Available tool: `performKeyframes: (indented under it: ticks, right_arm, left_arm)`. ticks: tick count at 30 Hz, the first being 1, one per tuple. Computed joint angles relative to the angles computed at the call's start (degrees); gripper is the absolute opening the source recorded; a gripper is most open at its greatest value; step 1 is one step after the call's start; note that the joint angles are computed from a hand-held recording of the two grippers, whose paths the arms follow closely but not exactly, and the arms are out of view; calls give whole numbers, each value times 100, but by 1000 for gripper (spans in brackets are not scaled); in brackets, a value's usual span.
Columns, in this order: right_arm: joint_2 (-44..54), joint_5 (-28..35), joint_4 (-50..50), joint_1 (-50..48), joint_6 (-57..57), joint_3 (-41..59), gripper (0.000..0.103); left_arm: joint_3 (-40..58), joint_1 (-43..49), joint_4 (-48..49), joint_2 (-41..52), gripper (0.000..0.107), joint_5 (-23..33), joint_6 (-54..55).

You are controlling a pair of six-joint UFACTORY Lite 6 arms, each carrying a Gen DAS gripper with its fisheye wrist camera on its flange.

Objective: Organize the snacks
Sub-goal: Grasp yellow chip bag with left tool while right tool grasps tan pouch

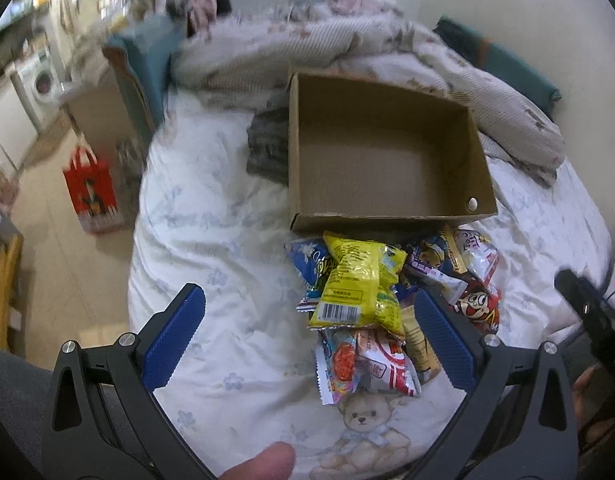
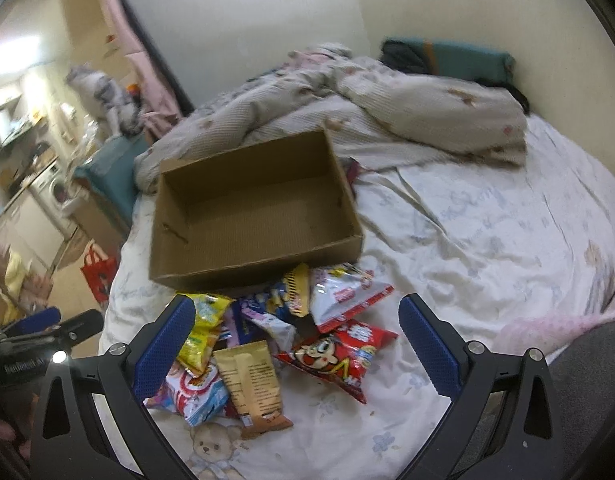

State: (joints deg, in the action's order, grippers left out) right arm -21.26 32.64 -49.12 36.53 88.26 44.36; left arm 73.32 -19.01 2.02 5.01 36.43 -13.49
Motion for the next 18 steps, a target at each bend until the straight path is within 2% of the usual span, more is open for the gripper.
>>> performKeyframes:
  ticks: [3,8,9,14,18]
  right_arm:
    - [-63,-336,778,-461,-550,-114,103]
    - [-152,-781,1723,-960,-1313,-277,103]
    - [-151,-832,1947,-1033,-1516,-287,103]
    - [-103,-1053,2717,-1264,-2284,-356,103]
    - [2,-1155,3367,-1410,-2917,-357,103]
  left_arm:
    - [1158,123,-296,1046,103,776,408]
    - [2643,102,-1268,2637,101,1607,1119]
    - [2858,79,-1312,2880,98,1715,1089]
    - [3816,-219,-1081,3907,95,2064,799]
    - [4362,-442,-817,4461,77,2325,641]
